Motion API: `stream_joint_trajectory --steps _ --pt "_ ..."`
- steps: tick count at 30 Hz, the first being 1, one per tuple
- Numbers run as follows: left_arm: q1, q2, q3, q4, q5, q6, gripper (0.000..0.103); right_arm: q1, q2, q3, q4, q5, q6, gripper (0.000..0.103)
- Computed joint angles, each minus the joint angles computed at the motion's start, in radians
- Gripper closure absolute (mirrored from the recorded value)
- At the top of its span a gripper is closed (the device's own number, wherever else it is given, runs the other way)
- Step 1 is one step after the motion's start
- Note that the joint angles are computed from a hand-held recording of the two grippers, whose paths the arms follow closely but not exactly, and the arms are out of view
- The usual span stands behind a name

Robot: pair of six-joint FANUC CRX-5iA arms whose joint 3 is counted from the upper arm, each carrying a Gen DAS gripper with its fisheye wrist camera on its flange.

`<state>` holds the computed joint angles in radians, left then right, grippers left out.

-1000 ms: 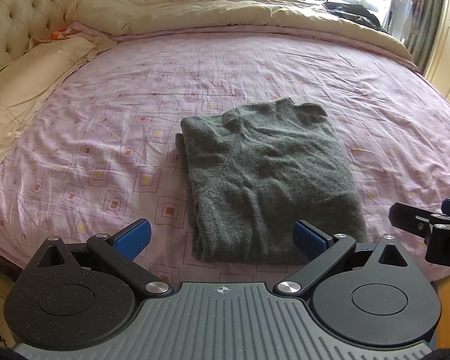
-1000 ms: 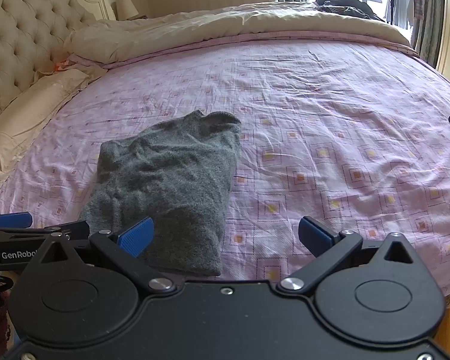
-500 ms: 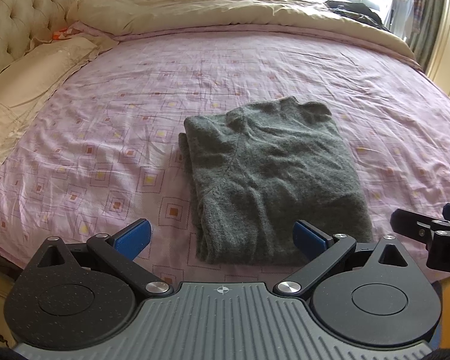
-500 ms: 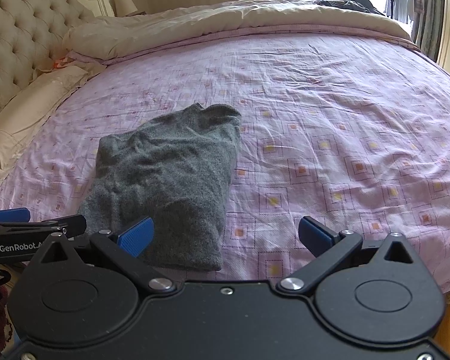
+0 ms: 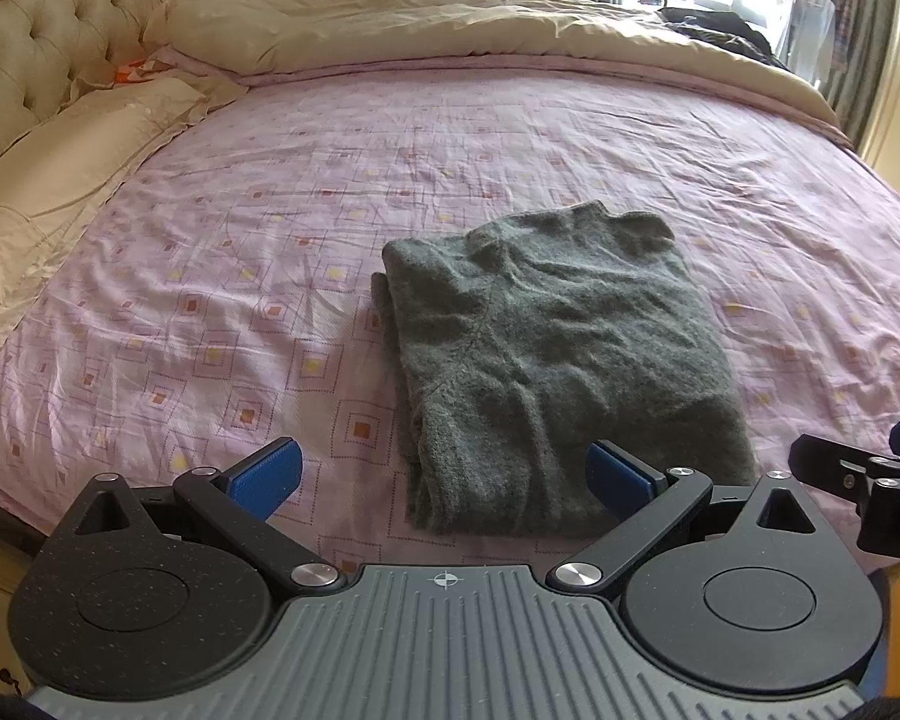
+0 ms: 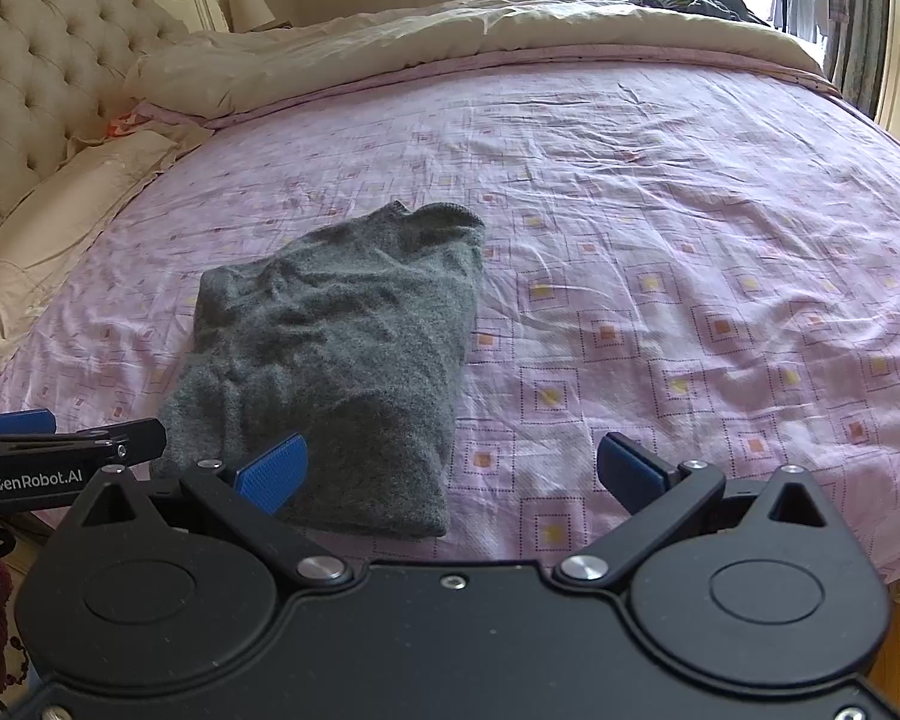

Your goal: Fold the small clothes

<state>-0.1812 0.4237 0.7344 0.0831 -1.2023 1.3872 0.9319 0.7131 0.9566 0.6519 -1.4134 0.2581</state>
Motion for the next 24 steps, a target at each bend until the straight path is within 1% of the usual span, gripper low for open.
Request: stream_joint_trajectory --steps 24 --pt "0.000 -0.002 -0.004 0.002 0.004 -0.004 0.001 -0.002 0.010 0.016 -0.010 0.013 0.012 0.000"
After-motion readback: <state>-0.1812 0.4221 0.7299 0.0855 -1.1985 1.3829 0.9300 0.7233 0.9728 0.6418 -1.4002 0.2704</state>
